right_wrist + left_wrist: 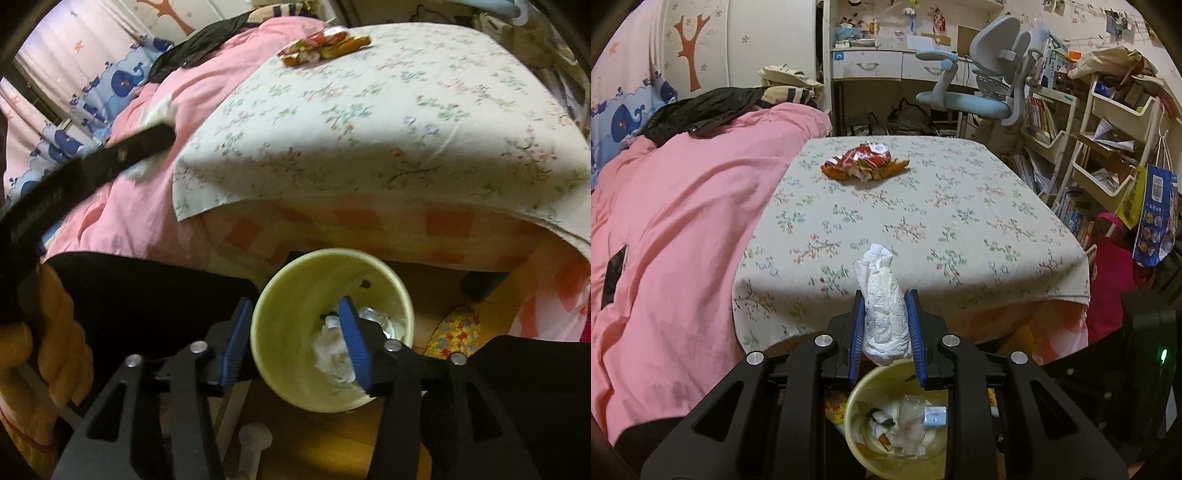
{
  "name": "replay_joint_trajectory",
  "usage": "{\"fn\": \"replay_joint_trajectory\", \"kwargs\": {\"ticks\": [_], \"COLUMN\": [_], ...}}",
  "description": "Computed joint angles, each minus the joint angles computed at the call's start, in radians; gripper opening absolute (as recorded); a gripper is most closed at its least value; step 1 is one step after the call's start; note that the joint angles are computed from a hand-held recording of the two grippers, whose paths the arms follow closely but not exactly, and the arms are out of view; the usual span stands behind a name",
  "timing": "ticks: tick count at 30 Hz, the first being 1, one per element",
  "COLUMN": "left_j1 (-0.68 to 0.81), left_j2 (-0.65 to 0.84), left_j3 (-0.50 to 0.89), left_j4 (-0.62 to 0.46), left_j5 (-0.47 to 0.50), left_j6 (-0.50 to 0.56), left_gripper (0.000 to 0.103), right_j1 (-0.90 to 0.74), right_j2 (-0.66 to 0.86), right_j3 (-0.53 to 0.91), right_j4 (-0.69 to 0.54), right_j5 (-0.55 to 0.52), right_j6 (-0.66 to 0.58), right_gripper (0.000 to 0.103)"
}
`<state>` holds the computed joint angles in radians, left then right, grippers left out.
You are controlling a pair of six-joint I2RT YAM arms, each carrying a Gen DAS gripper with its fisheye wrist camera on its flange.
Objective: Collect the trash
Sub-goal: 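Open both grippers to drop the tissue and plastic bag into the wastebasket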
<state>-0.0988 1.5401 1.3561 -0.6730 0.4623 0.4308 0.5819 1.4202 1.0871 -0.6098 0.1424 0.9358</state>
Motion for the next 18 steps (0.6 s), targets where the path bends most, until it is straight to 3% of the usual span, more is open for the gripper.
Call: {"fn": "replay_joint_trajectory", "kwargs": {"ticks": [3, 14, 18], "left_j1": [0.005, 0.005, 0.000], "left_j2": [-0.016, -0.061, -0.070], "left_j3": [-0.023, -0.084, -0.108], "left_j4": [-0.009, -0.041, -0.045], "left_j5": [0.000, -0.016, -0.037], "left_j6": [0.013, 0.049, 0.054], "left_gripper": [0.021, 0.021, 0.033], "right_j1": [0.003, 0.034, 0.049], "right_j2": [-0.008, -0.040, -0.048], "right_j3": [0.005, 0.024, 0.034], "right_j4": [-0.022, -0.086, -0.100], "right_j5": [0.040, 0.232, 0.308], "right_j6": [0.011, 0.066, 0.073], "right_gripper": [0.062, 0.080, 0.085]}}
